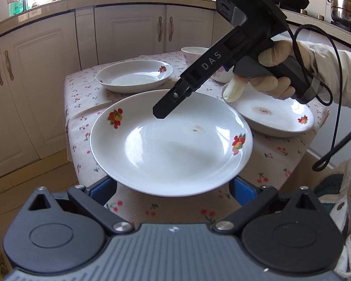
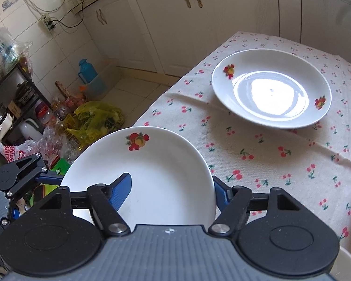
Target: Organize plates and bowls
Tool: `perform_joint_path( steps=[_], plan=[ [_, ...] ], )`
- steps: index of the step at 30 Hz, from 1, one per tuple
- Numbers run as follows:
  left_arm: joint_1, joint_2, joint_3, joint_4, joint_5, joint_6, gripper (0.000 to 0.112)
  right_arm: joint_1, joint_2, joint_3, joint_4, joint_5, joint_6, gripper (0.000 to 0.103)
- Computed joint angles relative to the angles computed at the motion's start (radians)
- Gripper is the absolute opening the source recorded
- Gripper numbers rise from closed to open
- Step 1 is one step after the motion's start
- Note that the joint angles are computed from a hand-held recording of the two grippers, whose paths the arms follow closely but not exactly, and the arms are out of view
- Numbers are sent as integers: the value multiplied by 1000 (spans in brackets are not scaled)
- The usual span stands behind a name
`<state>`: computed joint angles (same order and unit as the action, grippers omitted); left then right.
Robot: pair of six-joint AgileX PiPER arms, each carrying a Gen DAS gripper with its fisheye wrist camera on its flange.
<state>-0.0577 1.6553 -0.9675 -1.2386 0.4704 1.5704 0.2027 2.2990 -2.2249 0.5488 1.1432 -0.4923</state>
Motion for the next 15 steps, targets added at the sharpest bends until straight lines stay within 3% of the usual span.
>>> perform_joint_path(
  steps=[9,15],
  plan=[
    [1,130,-138,-4,30,35,101,-20,117,-213,-48,49,88,77],
    [1,169,-183,10,46,32,101,-28,158,-275,-67,69,123,77]
  ],
)
